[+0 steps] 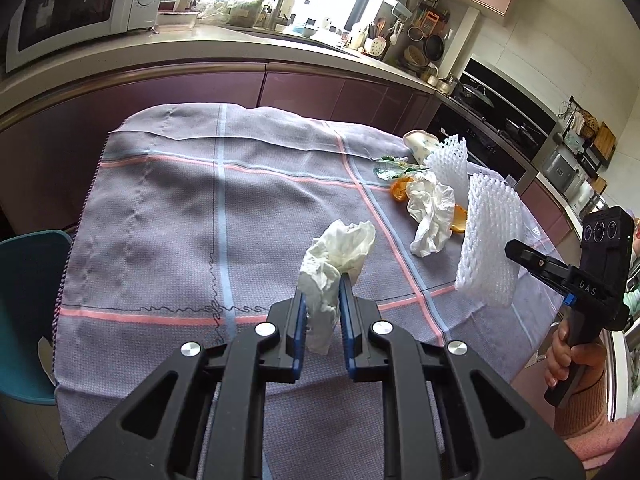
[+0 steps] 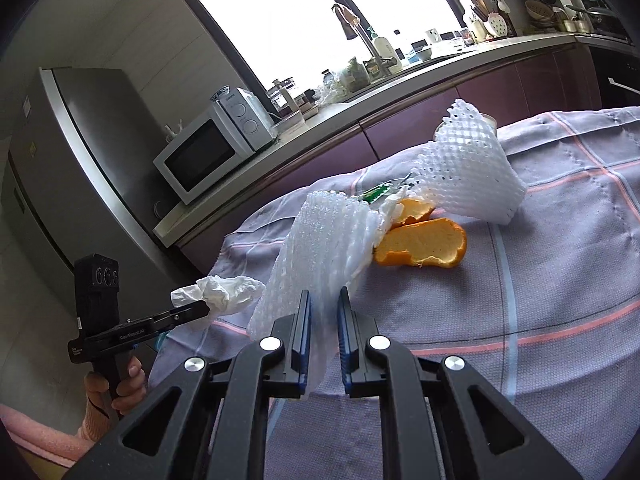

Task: Collect trash
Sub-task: 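Carry the tissue and foam net over the teal bin with both grippers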

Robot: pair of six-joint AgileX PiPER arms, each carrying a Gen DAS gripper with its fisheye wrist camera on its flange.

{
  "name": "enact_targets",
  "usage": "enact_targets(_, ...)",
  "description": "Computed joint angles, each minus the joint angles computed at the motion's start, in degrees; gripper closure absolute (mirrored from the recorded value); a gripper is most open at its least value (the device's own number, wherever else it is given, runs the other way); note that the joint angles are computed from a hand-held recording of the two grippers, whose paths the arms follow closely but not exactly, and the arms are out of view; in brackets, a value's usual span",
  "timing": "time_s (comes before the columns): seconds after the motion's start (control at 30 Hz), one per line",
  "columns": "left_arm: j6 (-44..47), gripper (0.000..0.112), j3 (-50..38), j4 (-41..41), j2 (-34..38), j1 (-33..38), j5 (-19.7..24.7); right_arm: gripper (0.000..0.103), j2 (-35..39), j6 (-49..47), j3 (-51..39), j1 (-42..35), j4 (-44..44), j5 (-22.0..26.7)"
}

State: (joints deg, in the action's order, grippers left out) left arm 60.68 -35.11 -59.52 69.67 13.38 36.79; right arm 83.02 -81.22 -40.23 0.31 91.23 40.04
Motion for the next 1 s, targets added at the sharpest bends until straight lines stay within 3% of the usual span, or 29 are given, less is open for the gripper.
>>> enact_targets(0.23, 1.29, 0.097, 1.82, 1.33, -6.47, 9.66, 4.53, 0.092, 4.08, 0.99, -5.38, 8.85, 1.1, -0.72)
enact_targets(0.43, 6.48, 0.097, 1.67, 0.7, -9.04, 24.71, 12.55, 0.092, 7.92, 5.68, -13.95, 17.8, -3.52, -2.83)
enact_targets(0.67, 13.87, 0.097, -0.52, -0.6, -6.77, 43.43, 21.02, 0.092, 14.52, 14.02, -26.42, 26.86, -11.9, -4.29)
enact_targets(0.87, 18.01, 0.097, -3.73, -1.03, -1.62, 53.68, 23.1, 0.092, 20.98, 23.2, -37.71, 32.98, -21.2, -4.54)
enact_targets(1.0, 19.65, 0.097, -5.8, -1.53, 2.34, 56.59, 21.83, 0.092, 25.61, 30.06, -45.47, 36.19, -27.55, -3.89)
